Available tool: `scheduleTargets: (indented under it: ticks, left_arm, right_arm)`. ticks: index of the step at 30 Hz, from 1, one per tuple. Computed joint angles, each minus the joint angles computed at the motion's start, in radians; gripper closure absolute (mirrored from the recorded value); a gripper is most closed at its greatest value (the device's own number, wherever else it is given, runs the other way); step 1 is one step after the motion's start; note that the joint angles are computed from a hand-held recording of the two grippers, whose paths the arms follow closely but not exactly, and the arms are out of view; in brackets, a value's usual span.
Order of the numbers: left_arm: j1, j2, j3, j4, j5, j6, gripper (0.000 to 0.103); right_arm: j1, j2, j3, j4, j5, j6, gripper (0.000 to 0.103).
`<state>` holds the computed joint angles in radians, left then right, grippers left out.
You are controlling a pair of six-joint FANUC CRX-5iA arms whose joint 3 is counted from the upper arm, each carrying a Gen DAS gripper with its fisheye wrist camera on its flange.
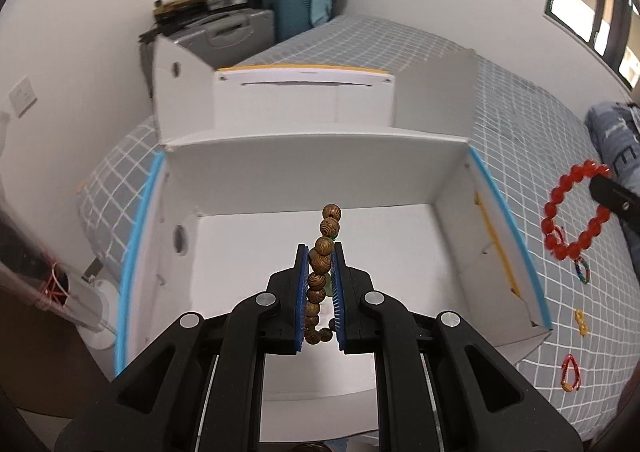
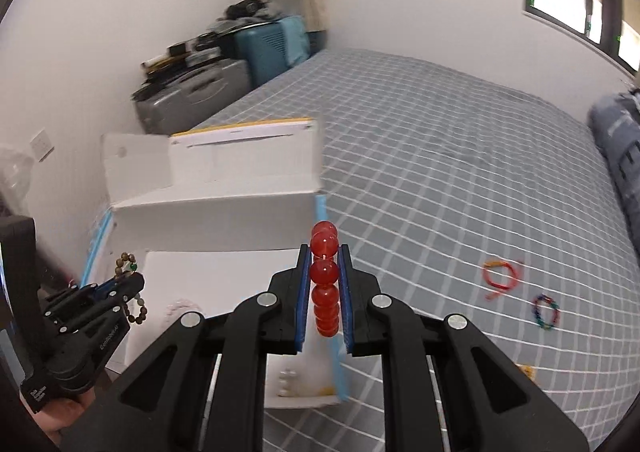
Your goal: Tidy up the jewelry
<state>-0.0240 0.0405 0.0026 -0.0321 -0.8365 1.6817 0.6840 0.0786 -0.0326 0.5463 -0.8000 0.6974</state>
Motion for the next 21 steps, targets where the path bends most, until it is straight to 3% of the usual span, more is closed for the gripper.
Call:
scheduleTargets:
  ticks: [13, 21]
  left_arm:
    - [0.051, 0.023, -0.021, 0.005, -0.015, -0.005, 0.092]
    - [0.063, 0.056, -0.012, 0.014, -0.039, -0.018, 0.092]
  right_arm:
    - [0.029, 0.149, 0.077, -0.137, -0.011, 0.115, 0.091]
    - [0.026, 0.169, 0.075, -0.162, -0.003, 0.125, 0.091]
